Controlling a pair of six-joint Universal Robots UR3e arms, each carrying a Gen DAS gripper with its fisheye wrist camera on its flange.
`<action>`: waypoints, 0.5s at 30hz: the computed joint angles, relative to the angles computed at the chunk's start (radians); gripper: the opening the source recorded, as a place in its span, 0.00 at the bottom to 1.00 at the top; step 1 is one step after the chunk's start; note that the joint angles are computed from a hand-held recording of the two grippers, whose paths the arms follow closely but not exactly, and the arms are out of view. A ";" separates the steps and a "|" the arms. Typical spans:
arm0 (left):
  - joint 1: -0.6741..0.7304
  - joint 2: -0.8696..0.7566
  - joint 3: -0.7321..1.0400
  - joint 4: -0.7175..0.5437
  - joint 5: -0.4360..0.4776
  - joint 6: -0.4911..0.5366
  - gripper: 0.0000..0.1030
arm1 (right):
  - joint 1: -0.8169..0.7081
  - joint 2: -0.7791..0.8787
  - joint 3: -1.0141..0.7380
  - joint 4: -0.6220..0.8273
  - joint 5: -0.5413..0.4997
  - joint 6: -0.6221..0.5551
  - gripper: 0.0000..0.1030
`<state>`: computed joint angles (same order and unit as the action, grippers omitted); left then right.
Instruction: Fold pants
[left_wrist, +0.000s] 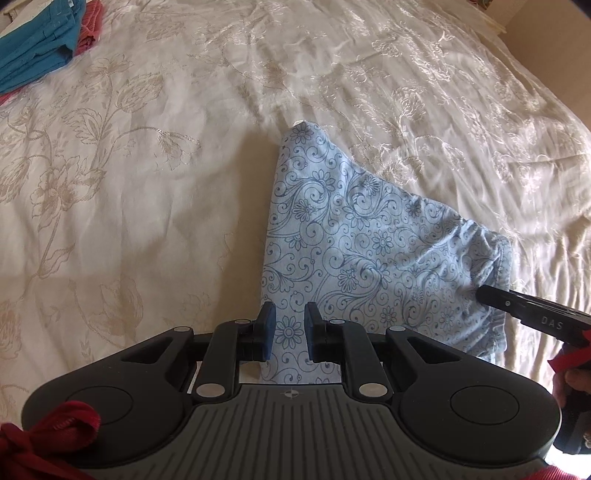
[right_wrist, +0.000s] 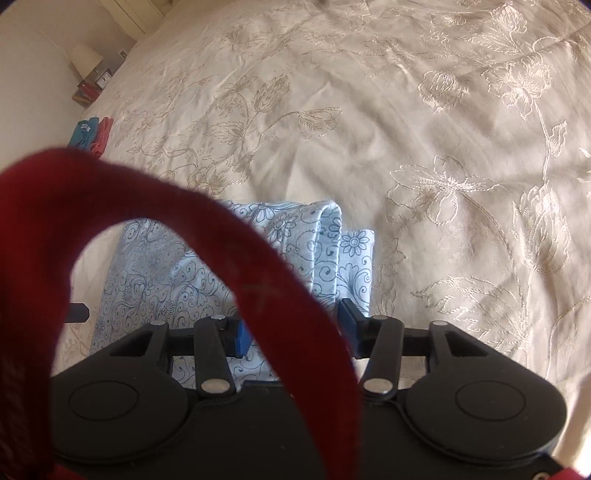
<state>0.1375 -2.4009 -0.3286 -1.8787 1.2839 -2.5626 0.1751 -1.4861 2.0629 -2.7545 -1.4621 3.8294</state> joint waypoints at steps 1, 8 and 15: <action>-0.002 -0.006 0.009 -0.004 -0.002 -0.003 0.16 | 0.010 -0.009 -0.003 0.005 -0.011 0.002 0.37; -0.008 -0.092 0.172 -0.073 -0.013 0.011 0.16 | 0.074 -0.111 -0.083 0.107 -0.046 0.041 0.16; -0.031 -0.086 0.129 -0.022 -0.001 0.042 0.16 | 0.082 -0.088 -0.050 0.230 -0.123 0.185 0.27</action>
